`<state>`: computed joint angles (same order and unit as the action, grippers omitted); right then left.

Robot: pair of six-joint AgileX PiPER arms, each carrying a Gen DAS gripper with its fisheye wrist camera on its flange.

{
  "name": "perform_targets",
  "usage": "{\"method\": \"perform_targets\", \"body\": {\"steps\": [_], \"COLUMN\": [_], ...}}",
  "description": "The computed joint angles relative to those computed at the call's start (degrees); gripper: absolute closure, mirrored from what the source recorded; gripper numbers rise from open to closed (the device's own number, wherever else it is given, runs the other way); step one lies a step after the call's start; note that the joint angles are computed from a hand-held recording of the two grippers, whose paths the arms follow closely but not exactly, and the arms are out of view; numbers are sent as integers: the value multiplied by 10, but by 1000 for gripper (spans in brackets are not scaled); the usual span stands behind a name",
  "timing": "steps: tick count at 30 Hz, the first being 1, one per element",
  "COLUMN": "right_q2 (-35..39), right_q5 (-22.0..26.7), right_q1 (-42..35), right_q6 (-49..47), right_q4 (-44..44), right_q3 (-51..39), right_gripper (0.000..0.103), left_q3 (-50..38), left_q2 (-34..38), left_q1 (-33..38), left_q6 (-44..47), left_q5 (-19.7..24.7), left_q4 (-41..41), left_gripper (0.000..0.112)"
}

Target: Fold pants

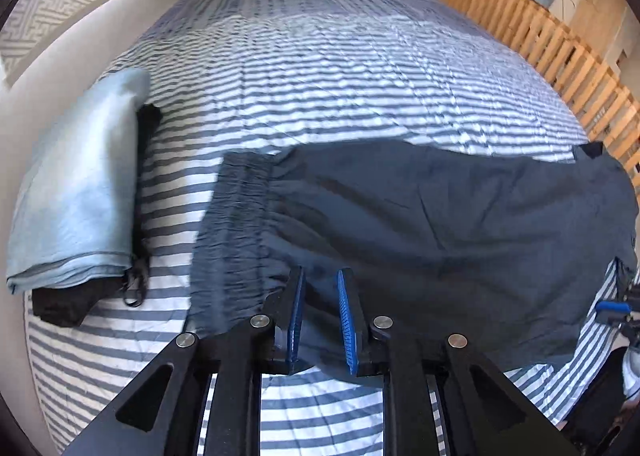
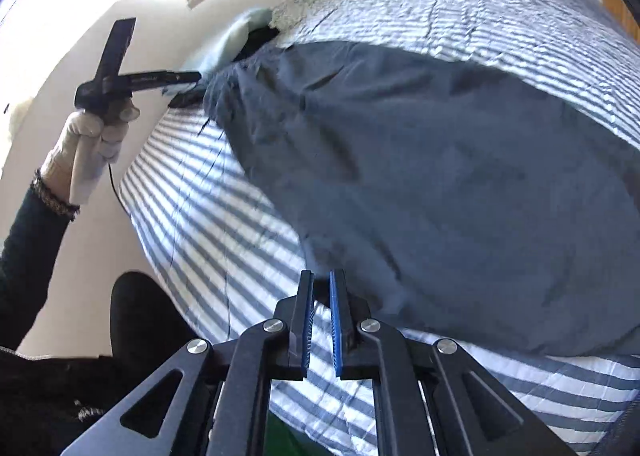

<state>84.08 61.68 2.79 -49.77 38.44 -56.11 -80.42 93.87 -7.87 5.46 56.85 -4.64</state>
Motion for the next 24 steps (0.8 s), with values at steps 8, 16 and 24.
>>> {"method": "perform_targets", "body": {"steps": [8, 16, 24], "right_q2": [60, 30, 54], "right_q5": [-191, -175, -49], "right_q1": [87, 1, -368], "right_q6": [56, -42, -112], "right_q4": [-25, 1, 56], "right_q3": [27, 74, -45], "right_gripper": [93, 89, 81], "left_q3": [143, 132, 106], "left_q2": [4, -52, -65], "left_q1": [-13, -87, -231], "left_q6": [11, -77, -150], "left_q5": [-84, -52, -42], "left_q4": [33, 95, 89], "left_gripper": [95, 93, 89]}}
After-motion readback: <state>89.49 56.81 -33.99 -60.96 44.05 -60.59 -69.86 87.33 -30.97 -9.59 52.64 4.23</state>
